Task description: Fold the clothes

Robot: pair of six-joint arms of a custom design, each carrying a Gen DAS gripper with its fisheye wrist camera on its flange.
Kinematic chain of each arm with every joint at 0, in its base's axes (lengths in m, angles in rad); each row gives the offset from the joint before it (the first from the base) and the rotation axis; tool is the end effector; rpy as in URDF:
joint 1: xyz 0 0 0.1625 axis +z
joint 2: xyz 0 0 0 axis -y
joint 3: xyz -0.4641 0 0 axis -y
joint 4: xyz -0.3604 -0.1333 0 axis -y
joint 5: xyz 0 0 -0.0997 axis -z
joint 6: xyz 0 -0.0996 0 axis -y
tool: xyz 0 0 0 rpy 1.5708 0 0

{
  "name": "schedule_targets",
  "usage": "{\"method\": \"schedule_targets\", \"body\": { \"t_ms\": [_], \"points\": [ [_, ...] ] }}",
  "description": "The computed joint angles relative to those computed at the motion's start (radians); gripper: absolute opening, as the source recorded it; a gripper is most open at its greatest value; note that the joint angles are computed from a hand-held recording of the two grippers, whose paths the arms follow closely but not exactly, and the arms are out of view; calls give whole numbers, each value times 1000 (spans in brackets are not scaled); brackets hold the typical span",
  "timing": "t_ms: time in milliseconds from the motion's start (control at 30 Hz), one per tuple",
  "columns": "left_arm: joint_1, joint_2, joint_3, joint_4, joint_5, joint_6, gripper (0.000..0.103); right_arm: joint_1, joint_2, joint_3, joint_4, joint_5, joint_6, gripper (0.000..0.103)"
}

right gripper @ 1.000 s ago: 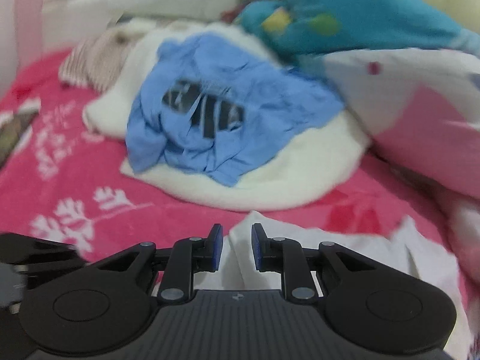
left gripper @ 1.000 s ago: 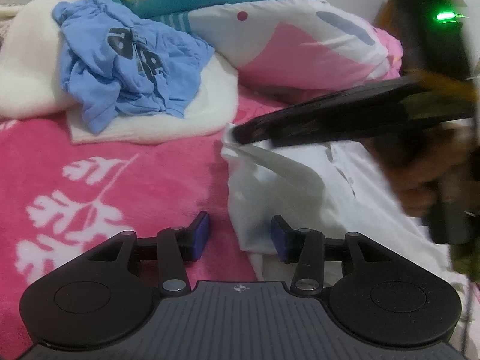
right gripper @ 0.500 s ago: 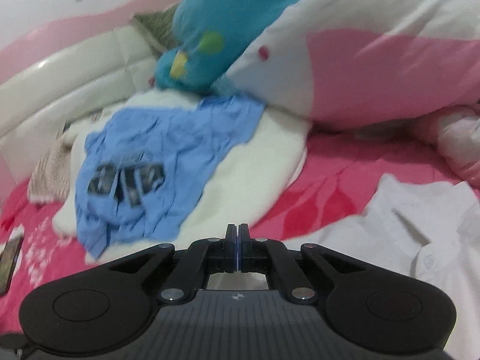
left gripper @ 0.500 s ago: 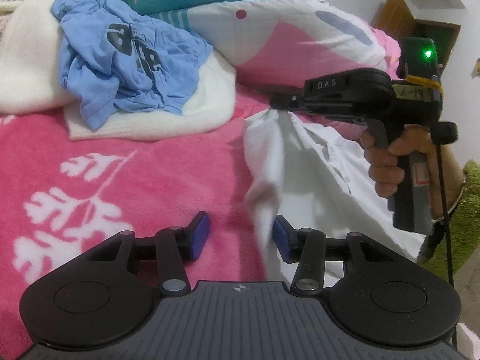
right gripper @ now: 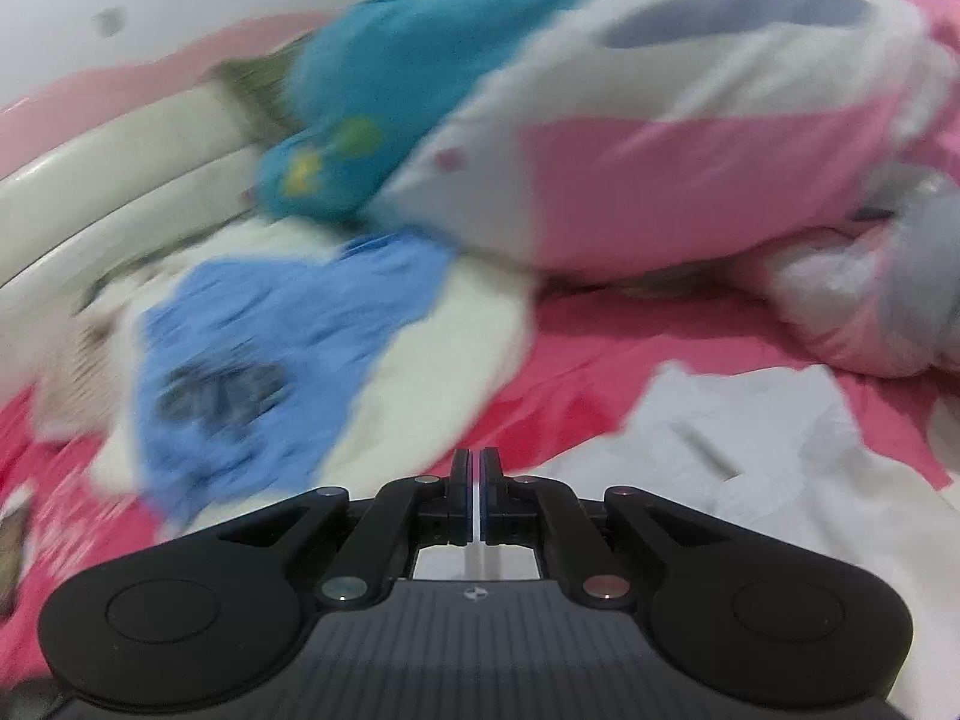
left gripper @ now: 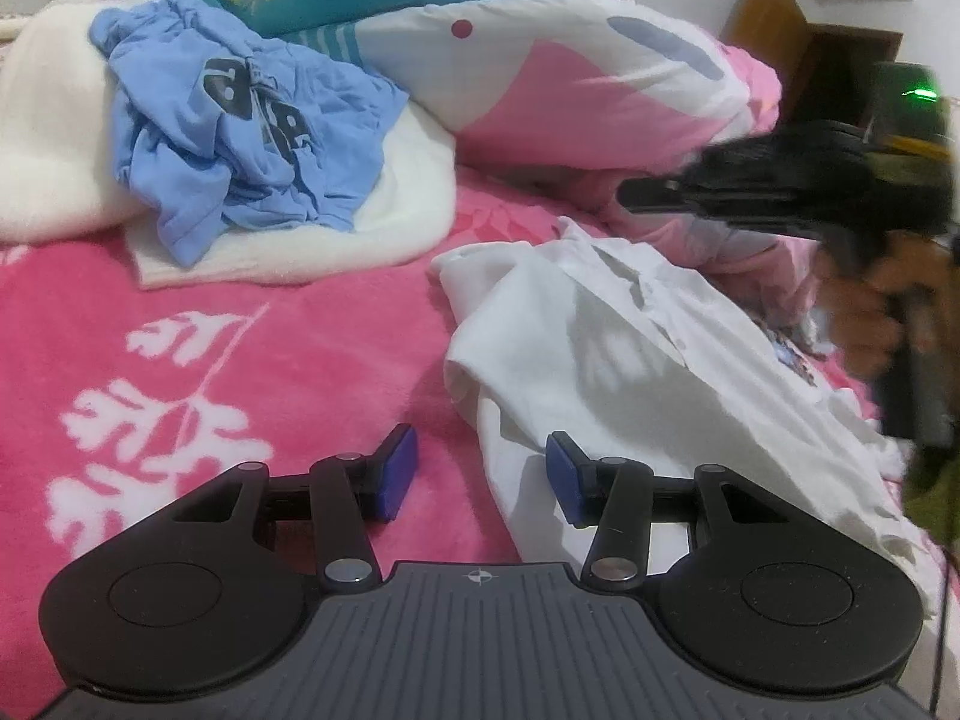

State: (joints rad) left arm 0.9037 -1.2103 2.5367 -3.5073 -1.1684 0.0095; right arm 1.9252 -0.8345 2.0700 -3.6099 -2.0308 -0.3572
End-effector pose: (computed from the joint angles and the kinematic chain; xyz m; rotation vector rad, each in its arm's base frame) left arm -0.1029 -0.4092 0.2291 0.7560 2.6879 -1.0139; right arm 0.2792 -0.4978 0.1759 0.6354 -2.4215 1.0577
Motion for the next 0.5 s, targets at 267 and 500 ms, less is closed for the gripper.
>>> {"method": "schedule_targets", "body": {
  "t_ms": [267,500],
  "points": [
    [-16,3,1,8,58,7,39,135,-5,156,122,-78,-309,22],
    [-26,30,-2,-27,120,-4,25,176,132,193,-77,-272,-383,24]
  ]
}}
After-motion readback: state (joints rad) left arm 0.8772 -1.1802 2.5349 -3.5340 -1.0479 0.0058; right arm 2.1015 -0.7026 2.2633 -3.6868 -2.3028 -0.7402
